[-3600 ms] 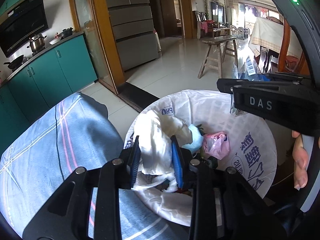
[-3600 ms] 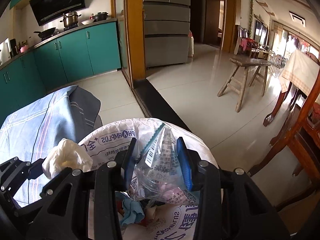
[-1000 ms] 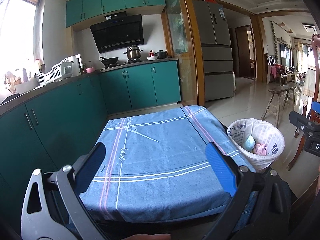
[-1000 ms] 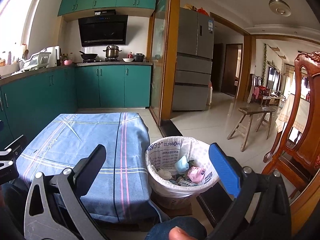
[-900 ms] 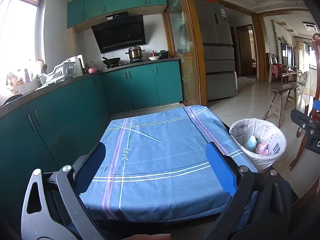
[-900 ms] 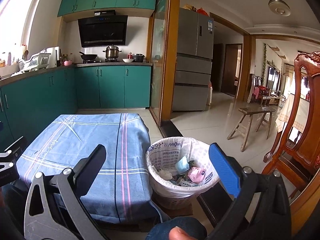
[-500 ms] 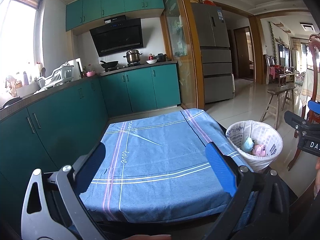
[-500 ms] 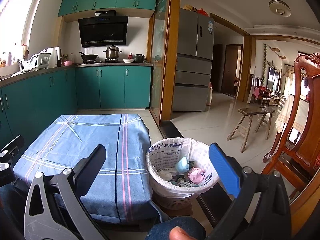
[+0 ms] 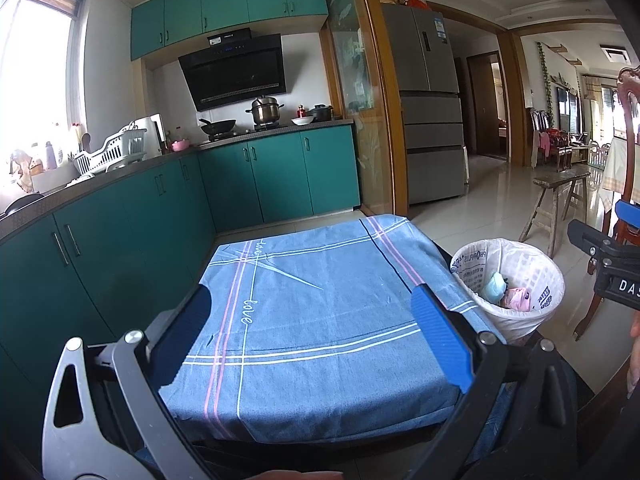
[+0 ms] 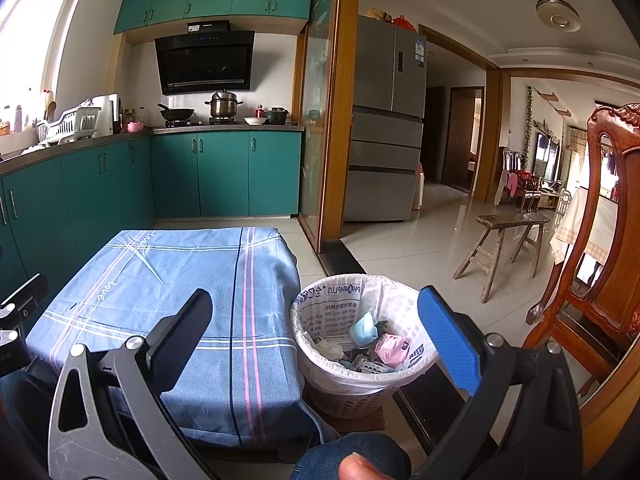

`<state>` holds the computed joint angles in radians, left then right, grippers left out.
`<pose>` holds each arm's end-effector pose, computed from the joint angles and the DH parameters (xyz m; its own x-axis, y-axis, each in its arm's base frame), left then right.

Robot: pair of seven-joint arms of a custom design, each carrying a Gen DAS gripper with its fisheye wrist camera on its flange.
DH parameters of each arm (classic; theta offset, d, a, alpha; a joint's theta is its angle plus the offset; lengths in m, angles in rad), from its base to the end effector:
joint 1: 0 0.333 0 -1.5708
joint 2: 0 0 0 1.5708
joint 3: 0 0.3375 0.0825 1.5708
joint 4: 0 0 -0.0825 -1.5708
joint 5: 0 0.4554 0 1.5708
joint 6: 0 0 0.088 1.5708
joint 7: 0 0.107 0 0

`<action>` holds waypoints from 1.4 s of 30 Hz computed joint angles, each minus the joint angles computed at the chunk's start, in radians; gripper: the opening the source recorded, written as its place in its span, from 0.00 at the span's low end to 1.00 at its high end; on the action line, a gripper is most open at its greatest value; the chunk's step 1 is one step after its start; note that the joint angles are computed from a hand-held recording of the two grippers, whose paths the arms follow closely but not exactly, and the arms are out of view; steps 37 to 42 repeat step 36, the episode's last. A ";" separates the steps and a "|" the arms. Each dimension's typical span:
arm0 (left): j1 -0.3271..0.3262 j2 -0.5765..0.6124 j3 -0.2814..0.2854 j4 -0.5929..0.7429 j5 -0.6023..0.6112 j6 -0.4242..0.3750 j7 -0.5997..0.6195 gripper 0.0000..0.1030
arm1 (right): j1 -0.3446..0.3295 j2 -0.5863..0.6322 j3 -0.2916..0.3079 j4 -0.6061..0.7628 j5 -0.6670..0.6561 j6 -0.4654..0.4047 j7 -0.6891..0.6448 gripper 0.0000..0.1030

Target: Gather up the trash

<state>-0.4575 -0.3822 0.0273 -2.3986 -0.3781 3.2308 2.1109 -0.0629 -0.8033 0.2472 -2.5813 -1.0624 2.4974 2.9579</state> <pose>0.4931 -0.1850 0.5936 -0.4386 -0.8855 -0.1535 -0.2584 0.2879 -0.9222 0.4090 0.0948 0.5770 -0.5354 -0.8431 0.0507 -0.3314 0.1545 -0.9308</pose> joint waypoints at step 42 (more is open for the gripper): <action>0.115 0.039 -0.110 0.030 -0.002 -0.055 -0.024 0.97 | -0.001 0.008 -0.019 -0.014 0.051 0.010 -0.038 0.97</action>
